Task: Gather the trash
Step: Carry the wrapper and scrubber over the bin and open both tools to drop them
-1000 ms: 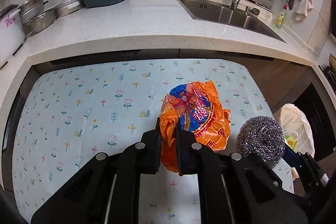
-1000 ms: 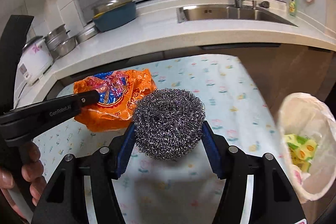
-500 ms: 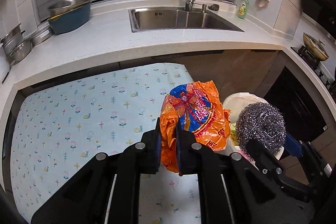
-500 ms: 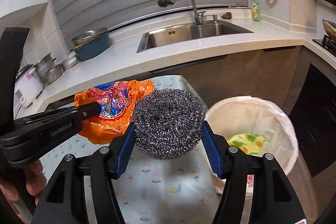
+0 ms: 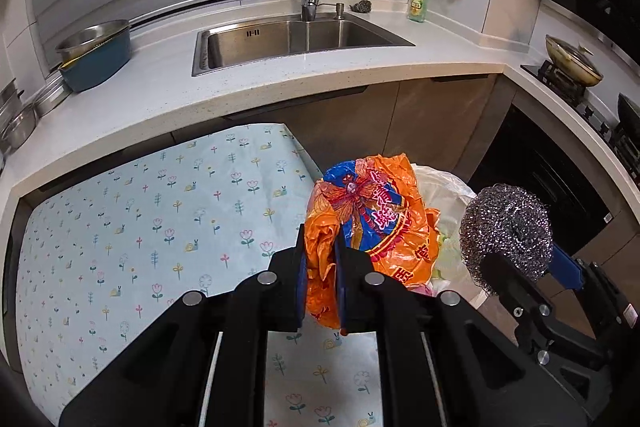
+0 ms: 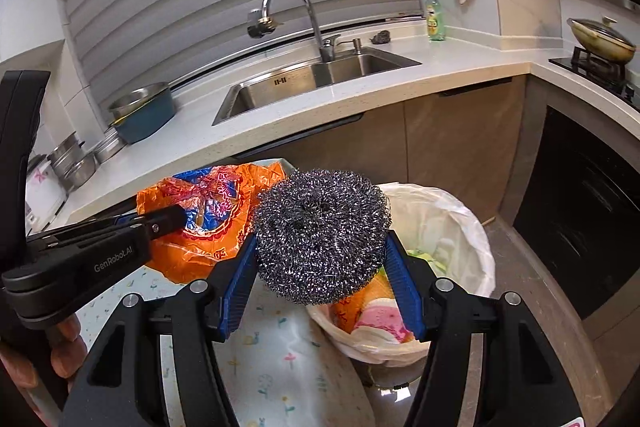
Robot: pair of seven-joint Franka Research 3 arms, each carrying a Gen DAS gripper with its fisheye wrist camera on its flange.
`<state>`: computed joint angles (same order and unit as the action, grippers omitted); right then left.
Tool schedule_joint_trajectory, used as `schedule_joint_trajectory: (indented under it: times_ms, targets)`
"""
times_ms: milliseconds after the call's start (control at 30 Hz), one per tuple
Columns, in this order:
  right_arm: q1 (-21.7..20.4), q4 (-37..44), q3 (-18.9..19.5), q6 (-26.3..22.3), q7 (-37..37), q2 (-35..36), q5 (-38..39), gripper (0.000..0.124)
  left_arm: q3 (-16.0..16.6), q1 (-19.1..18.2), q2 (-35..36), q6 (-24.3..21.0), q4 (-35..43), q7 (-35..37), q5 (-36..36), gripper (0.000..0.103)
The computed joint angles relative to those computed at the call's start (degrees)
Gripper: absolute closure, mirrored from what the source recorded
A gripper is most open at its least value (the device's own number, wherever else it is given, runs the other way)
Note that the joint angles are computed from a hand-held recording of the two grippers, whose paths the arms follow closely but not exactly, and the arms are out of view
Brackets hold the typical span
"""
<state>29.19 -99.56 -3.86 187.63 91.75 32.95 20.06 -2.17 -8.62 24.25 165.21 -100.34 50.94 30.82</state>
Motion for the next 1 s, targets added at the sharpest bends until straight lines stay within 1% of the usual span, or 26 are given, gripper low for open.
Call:
schedule_joint_trajectory:
  times_ms: [200, 433, 767, 867, 1000]
  targets:
    - [-3.59, -2.81, 2.47, 1.63, -0.96, -1.46, 0.53, 0.064, -0.82, -1.26, 1.70, -1.63, 2.48, 0.72, -0.21, 0.092]
    - [-6.27, -4.59, 3.86, 2.75, -1.69, -2.22, 1.57, 0.064, -1.57, -2.43, 4.45, -3.69, 6.09, 2.13, -1.28, 0.092]
    - [-7.40, -5.14, 3.63, 2.99, -1.77, -2.13, 2.65, 0.064, -2.07, -3.65, 8.37, -6.20, 11.41, 4.85, -2.77, 0.091]
    - [-7.29, -4.97, 3.33, 2.85, -1.81, -1.99, 2.79, 0.064, -2.07, -3.86, 8.95, -6.00, 12.21, 5.38, -3.19, 0.089]
    - [-6.74, -4.66, 2.64, 2.61, -1.74, -1.77, 3.00, 0.064, -1.35, -4.48, 9.15, -5.48, 12.52, 4.34, -3.08, 0.079]
